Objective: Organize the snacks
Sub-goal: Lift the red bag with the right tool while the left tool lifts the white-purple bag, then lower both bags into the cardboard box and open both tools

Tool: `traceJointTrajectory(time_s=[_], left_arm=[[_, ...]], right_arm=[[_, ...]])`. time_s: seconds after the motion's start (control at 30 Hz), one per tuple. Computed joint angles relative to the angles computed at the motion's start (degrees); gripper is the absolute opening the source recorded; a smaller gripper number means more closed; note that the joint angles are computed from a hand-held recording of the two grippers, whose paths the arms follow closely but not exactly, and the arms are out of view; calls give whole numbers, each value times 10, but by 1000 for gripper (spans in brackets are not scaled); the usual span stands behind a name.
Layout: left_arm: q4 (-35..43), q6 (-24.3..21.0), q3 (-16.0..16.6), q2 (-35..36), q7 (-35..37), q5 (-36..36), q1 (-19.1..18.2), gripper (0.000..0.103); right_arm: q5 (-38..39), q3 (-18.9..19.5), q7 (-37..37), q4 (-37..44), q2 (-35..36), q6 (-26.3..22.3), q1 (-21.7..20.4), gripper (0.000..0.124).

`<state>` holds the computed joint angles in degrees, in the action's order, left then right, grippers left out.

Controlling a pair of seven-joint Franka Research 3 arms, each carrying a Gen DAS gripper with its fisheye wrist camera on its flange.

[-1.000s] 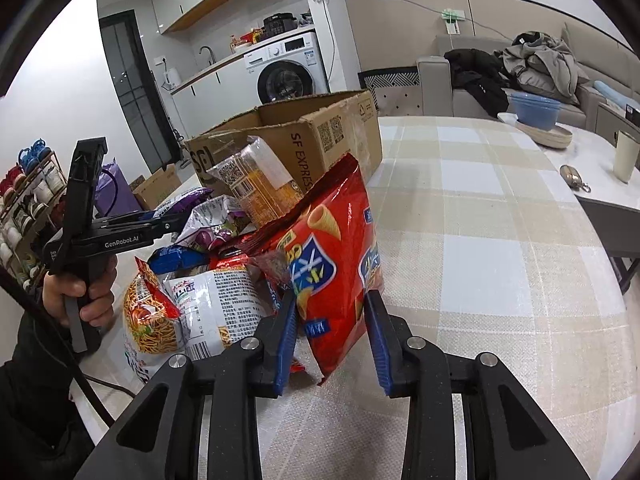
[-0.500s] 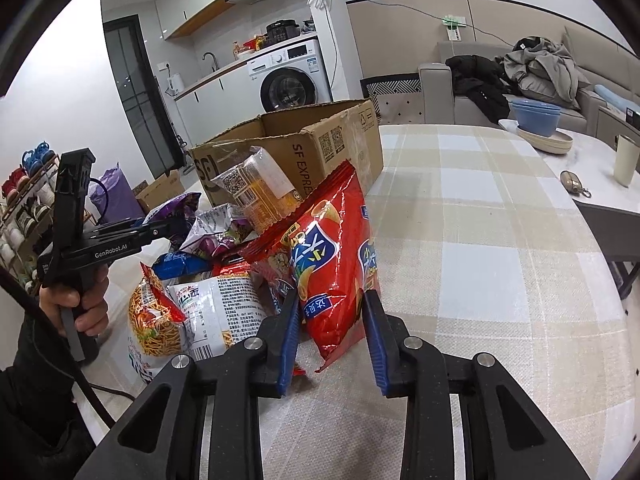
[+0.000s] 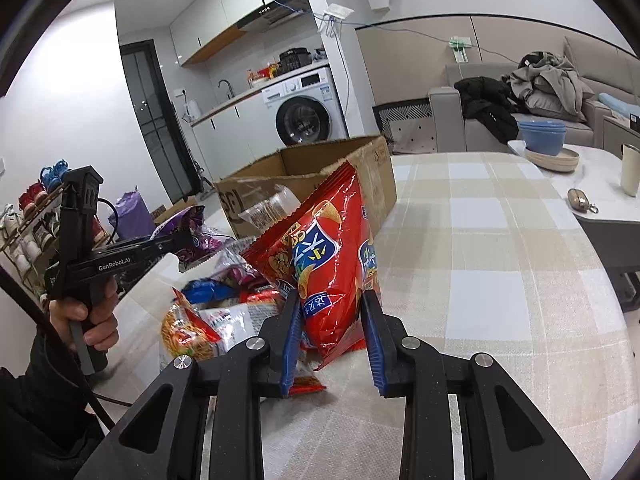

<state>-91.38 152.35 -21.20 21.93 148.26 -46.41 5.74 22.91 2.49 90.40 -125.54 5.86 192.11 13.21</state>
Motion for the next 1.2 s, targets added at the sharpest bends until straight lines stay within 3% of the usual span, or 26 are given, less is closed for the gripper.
traceJointTrajectory(time_s=[0.07, 0.37, 0.87, 1.2], left_arm=[[-11, 0, -7, -13, 15, -19, 9, 30], [-12, -18, 16, -51, 38, -71, -2, 30], [29, -23, 37, -63, 9, -62, -27, 30], [110, -16, 27, -17, -72, 19, -47, 30]], right_arm=[[-30, 29, 24, -3, 1, 24, -30, 29], [-91, 29, 61, 21, 21, 94, -30, 29], [-67, 16, 29, 100, 55, 109, -8, 29], [5, -6, -33, 162, 78, 74, 20, 29]])
